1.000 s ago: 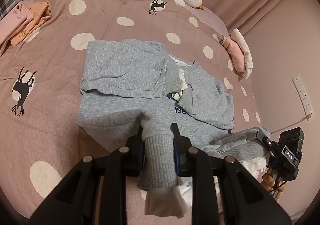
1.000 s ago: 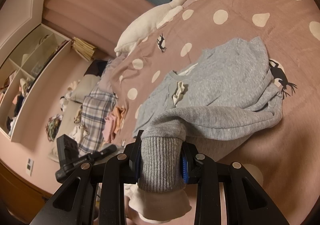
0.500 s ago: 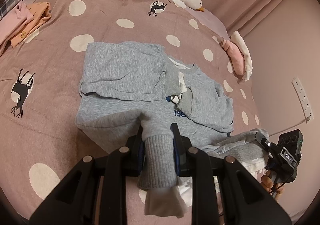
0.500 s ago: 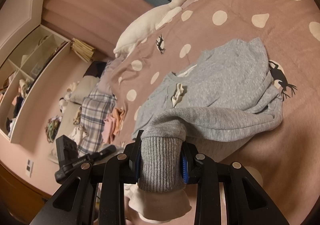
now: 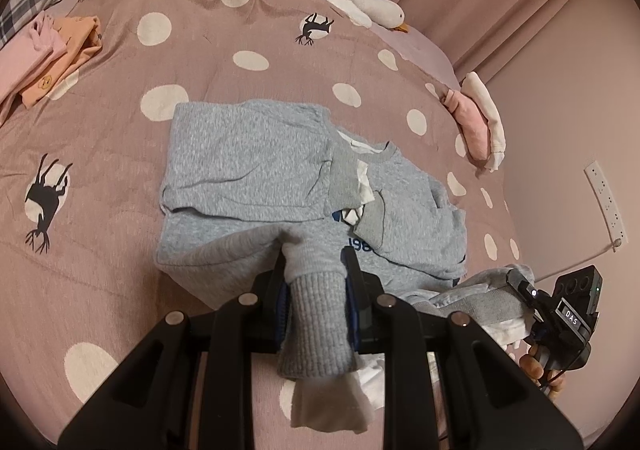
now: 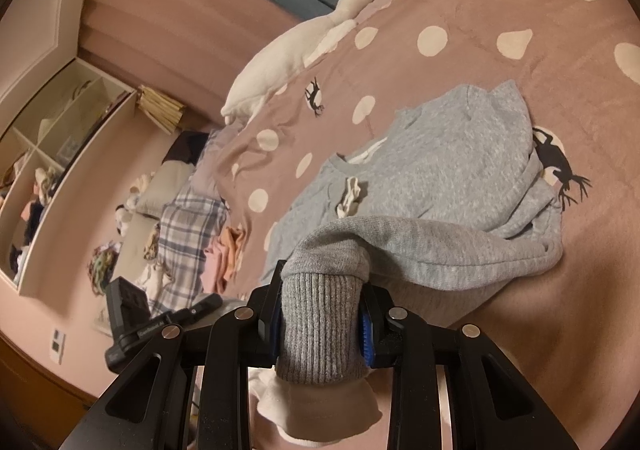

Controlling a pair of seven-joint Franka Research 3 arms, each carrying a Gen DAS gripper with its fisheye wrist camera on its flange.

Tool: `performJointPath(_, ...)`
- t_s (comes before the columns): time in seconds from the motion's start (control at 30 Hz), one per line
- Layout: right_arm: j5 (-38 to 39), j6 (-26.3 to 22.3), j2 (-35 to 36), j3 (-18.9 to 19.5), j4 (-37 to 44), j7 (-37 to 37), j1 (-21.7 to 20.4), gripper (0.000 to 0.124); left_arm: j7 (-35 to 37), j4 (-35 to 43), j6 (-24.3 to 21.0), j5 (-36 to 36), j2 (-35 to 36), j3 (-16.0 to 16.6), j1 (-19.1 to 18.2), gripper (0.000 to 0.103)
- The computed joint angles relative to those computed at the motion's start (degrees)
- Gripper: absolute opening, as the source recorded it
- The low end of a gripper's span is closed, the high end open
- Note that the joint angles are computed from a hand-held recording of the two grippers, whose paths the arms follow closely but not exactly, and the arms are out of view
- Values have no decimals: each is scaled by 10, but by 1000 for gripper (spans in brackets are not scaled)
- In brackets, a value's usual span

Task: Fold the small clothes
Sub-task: 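Lay the hem down near the collar with both tools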

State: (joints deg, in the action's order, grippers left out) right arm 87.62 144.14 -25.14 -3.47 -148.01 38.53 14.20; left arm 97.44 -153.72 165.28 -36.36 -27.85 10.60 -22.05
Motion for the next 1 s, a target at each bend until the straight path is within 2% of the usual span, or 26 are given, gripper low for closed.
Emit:
performJointPath(0.3,22,14,22,-1,25,-21,-7,31,15,37,10,-13,31,4,4,23)
performJointPath(0.57,25,37,60,4,66,-26,-15,31,44,87,10,-36,83,-7,17,23)
performJointPath(0.87,19,61,126,10,129,-9,-24,31,62,180,8,-56,189,-58,82,23)
performJointPath(1.0,-8,61,164,13,158,29,-32,31,56,229,-33,-56,241,-77,116,23)
